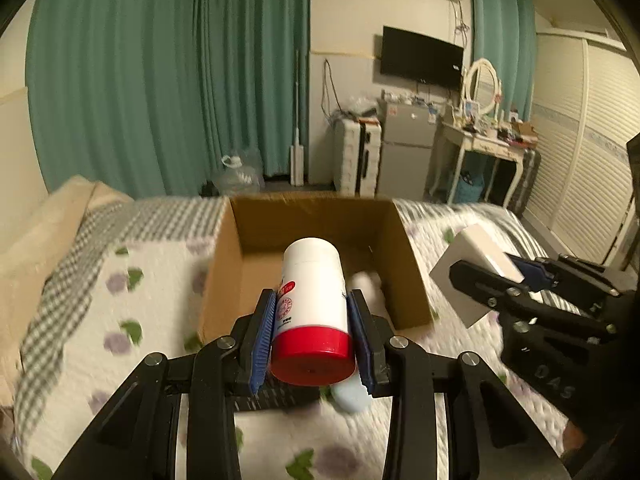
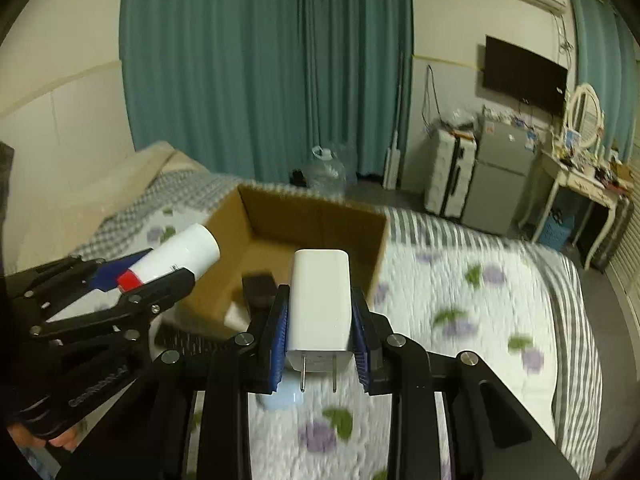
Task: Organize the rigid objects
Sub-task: 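Carry both held items into the box and open both tools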
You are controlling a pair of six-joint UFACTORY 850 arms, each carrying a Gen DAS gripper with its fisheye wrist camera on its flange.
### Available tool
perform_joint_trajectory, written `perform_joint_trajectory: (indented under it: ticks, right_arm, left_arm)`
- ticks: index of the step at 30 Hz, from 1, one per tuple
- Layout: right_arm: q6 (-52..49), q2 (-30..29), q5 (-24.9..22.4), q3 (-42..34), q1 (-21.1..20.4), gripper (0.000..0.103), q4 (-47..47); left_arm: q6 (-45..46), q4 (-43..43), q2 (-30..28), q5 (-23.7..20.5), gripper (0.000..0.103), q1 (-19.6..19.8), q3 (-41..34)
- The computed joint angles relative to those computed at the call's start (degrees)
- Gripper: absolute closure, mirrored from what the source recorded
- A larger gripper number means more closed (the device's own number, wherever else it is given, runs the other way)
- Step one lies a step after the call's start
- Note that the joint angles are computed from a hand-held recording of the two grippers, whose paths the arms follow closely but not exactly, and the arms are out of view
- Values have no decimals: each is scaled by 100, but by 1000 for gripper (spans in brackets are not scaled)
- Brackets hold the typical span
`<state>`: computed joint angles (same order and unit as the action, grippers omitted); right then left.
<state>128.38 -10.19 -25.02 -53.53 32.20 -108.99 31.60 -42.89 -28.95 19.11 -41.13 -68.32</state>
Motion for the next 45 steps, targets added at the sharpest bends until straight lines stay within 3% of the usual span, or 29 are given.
perform_joint_trajectory:
  ticks: [9, 15, 17, 20, 22, 25, 27, 31, 36, 37, 39, 45]
  right_arm:
    - [30, -865, 488, -1143, -549, 76, -534]
    - [-584, -1319, 808, -1522, -725, 76, -78]
    - [-686, -1360, 842, -1559, -759, 76, 6]
    - [-478, -1304, 825, -1487, -801, 76, -132]
    - [-346, -1248, 792, -1415, -810, 76, -229]
    - [-225, -1201, 796, -1383, -812, 76, -352]
    - [-233, -1227, 811, -1429, -804, 76, -346]
    - [-223, -1513, 1044, -1659, -840, 76, -337]
    - [-449, -1828, 1297, -1878, -911, 75, 116]
    - [-455, -1845, 1277, -1875, -909, 71, 118]
    - [25, -1726, 1054, -1736, -854, 33, -432]
    - [664, -1186, 519, -1299, -628, 27, -1210]
  left_arm:
    - [1561, -1172, -1074, -427, 67, 344, -1574]
    - [2877, -2367, -1868, -769, 66, 461, -2499]
    - [3024, -2548, -1989, -744, 64, 454, -2600]
    - [2498, -2070, -2006, -628, 47, 442, -2551]
    - [2287, -1853, -1970, -640, 46, 453, -2502]
    - [2851, -2435, -1901, -633, 46, 465, -2470]
    - [2725, -2347, -1780, -577, 45, 475, -2334]
    - [2236, -1876, -1587, -472, 39, 504, -2072]
    - [2365, -2023, -1535, -294, 39, 499, -1929]
    - [2221, -1909, -1509, -272, 39, 505, -1868]
    - [2038, -1790, -1458, -245, 39, 509, -1778]
    - [1553, -1287, -1005, -79, 38, 500, -1151]
